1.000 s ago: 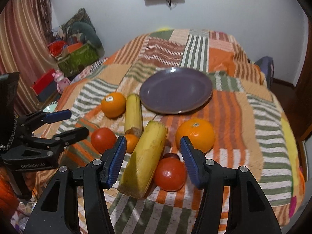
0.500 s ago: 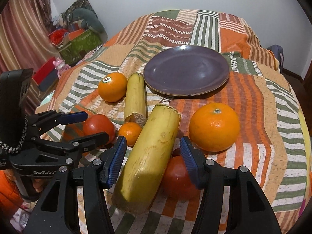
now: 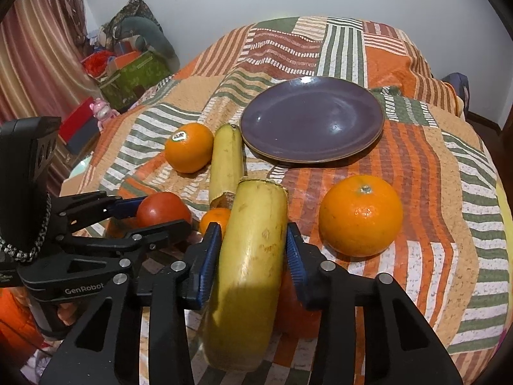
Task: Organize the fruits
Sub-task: 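Close the right tool on the corn cob while the left tool grasps the tomato, then carry the corn cob with the right tool while the left tool carries the tomato to the purple plate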
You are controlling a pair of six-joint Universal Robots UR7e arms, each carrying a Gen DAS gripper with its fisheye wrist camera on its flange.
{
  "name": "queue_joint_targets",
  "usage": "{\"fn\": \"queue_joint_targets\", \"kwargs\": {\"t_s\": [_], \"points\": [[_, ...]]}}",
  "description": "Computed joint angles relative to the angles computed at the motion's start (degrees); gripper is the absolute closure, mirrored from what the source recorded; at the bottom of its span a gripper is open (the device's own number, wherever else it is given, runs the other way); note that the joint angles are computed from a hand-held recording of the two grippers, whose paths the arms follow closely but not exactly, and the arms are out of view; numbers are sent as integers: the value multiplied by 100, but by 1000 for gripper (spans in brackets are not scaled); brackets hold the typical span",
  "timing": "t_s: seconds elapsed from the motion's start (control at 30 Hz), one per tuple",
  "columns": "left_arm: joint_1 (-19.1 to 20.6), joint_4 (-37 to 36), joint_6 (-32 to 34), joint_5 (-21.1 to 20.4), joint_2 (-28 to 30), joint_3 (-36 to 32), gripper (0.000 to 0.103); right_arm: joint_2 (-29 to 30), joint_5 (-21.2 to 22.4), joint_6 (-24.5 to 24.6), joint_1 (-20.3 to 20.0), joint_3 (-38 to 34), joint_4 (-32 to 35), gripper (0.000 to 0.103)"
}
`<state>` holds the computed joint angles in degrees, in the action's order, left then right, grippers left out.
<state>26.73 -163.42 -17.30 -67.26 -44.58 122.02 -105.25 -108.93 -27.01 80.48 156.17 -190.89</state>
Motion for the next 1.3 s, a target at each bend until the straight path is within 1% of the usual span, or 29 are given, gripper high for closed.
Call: {"fn": "queue_joint_targets", "kwargs": {"t_s": [0.2, 0.4, 0.57, 0.73, 0.97, 1.13, 1.3], "points": [[-158, -30, -48, 198, -238, 56, 53, -486, 227, 26, 9, 100, 171, 68], [-322, -127, -71, 377, -430, 82, 53, -839, 88, 93, 383, 129, 208, 69], [-438, -269, -13, 557, -517, 17, 53, -978, -53, 45, 663, 65, 98, 69], [-462, -416, 68, 672, -519, -137, 53, -836, -281, -130, 884, -101, -241, 69], [-419, -522, 275, 842, -355, -496, 53, -509, -391, -371, 865, -432, -580, 69], [-250, -463, 275, 925, -72, -923, 53, -259, -351, -523, 698, -649, -710, 69], [-53, -347, 409, 1017, 346, -1418, 53, -12, -248, -558, 447, -838, -741, 69]]}}
